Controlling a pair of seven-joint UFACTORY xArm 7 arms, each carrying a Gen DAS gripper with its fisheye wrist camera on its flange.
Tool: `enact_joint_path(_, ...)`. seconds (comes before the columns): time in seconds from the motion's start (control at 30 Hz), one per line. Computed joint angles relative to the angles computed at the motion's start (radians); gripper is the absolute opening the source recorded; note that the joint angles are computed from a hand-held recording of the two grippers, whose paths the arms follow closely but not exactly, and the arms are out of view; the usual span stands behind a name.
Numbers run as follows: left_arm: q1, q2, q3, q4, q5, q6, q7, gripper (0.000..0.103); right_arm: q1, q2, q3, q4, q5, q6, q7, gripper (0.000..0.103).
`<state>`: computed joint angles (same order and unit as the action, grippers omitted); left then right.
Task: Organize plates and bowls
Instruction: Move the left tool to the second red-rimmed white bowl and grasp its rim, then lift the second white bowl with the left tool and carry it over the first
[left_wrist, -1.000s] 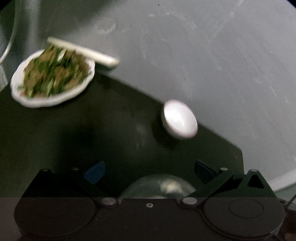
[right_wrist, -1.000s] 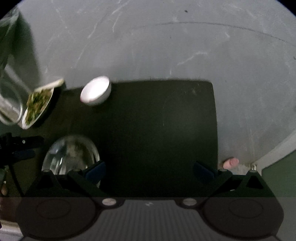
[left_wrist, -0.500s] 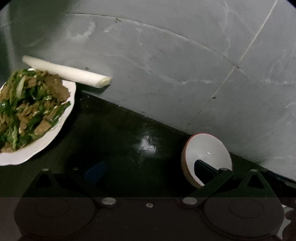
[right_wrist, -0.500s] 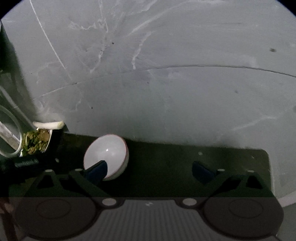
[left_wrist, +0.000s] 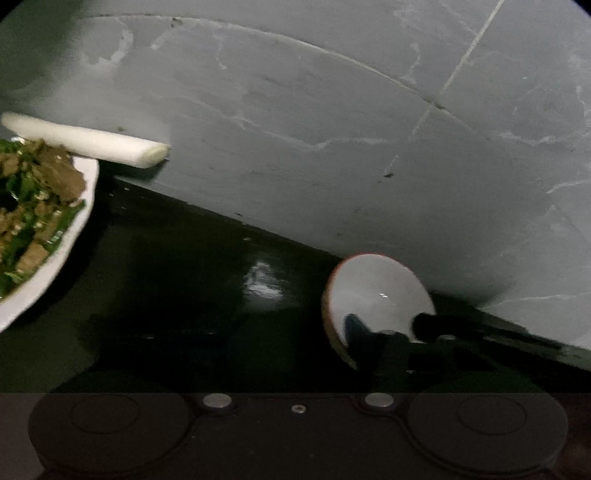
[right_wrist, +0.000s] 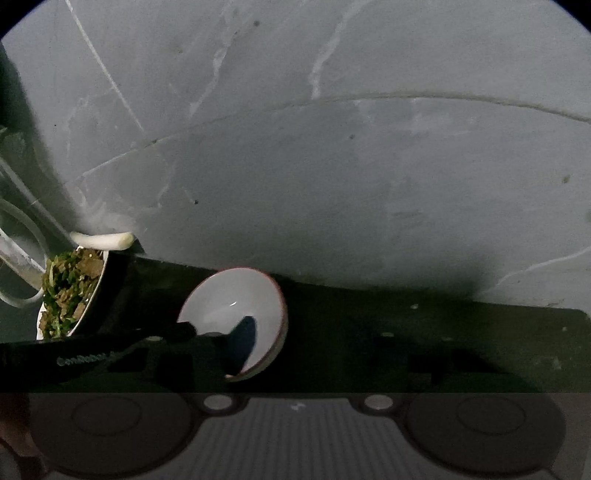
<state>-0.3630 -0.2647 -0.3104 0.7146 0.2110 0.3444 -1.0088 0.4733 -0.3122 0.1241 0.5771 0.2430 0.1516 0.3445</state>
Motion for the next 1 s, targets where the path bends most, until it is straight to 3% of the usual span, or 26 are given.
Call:
enact_joint_path(0.1, -0.017, 0.006, 0.012, -0.002, -0.029, -0.026, 0.022, 0.037, 0.030, 0.017, -0.016, 0.017, 0.026, 0.008, -0.025, 0.034)
enact_joint_path(0.27, -0.044, 0.023, 0.037, -0.009, -0.098, -0.084, 0.073, 0.014, 0.076, 0.034, -0.045, 0.026, 0.109, 0.005, -0.085, 0.020)
enact_joint_path(0.4, -0.038, 0.025, 0.036, -0.018, -0.114, -0.104, 0.080, 0.013, 0.097, 0.026, -0.066, 0.012, 0.168, -0.008, -0.129, 0.017)
enact_joint_path(0.6, -0.029, 0.014, 0.023, -0.033, -0.112, -0.116, 0.071, 0.011, 0.072, 0.019, -0.037, -0.001, 0.154, -0.026, -0.121, 0.016)
enact_joint_path(1.0, -0.006, -0.031, -0.017, -0.057, -0.073, -0.127, 0.025, 0.010, 0.093, -0.043, -0.048, -0.050, 0.148, -0.046, -0.090, 0.014)
